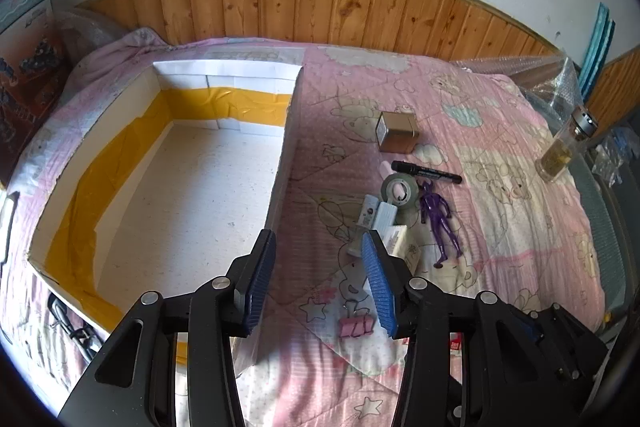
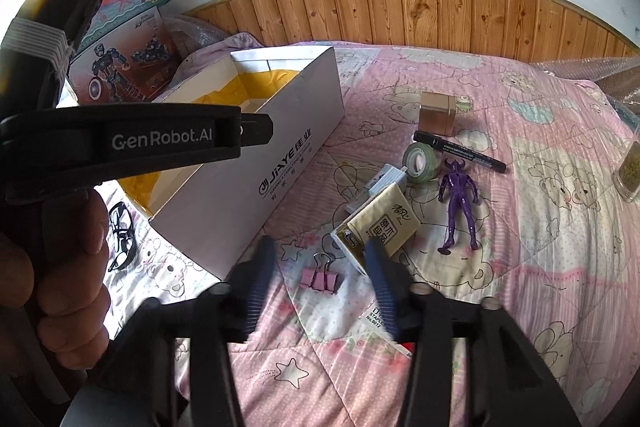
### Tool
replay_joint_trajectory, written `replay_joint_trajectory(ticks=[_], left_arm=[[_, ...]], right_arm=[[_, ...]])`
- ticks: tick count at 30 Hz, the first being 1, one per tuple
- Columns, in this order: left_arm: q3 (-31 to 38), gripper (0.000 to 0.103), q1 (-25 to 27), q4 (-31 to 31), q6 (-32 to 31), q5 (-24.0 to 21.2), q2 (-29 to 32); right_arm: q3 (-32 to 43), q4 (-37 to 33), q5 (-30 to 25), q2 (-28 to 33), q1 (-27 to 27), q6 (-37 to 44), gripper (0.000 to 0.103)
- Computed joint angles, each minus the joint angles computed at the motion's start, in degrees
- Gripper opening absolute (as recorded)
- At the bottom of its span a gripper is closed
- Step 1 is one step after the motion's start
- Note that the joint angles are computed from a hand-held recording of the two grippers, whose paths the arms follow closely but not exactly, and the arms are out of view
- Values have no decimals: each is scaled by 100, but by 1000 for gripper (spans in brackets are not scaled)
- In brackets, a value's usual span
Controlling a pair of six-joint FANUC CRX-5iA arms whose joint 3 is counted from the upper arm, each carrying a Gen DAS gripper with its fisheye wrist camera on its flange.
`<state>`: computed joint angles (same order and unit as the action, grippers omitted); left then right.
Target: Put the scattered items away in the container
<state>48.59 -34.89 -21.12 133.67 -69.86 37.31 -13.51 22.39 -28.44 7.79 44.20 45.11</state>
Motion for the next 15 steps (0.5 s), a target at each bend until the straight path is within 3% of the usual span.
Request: replay_joint_trajectory(ticks=[15], left_arm=[[-89,52,93,540,-469,247,98]], right_arm=[[93,-751,-472,34,-249,454,70]])
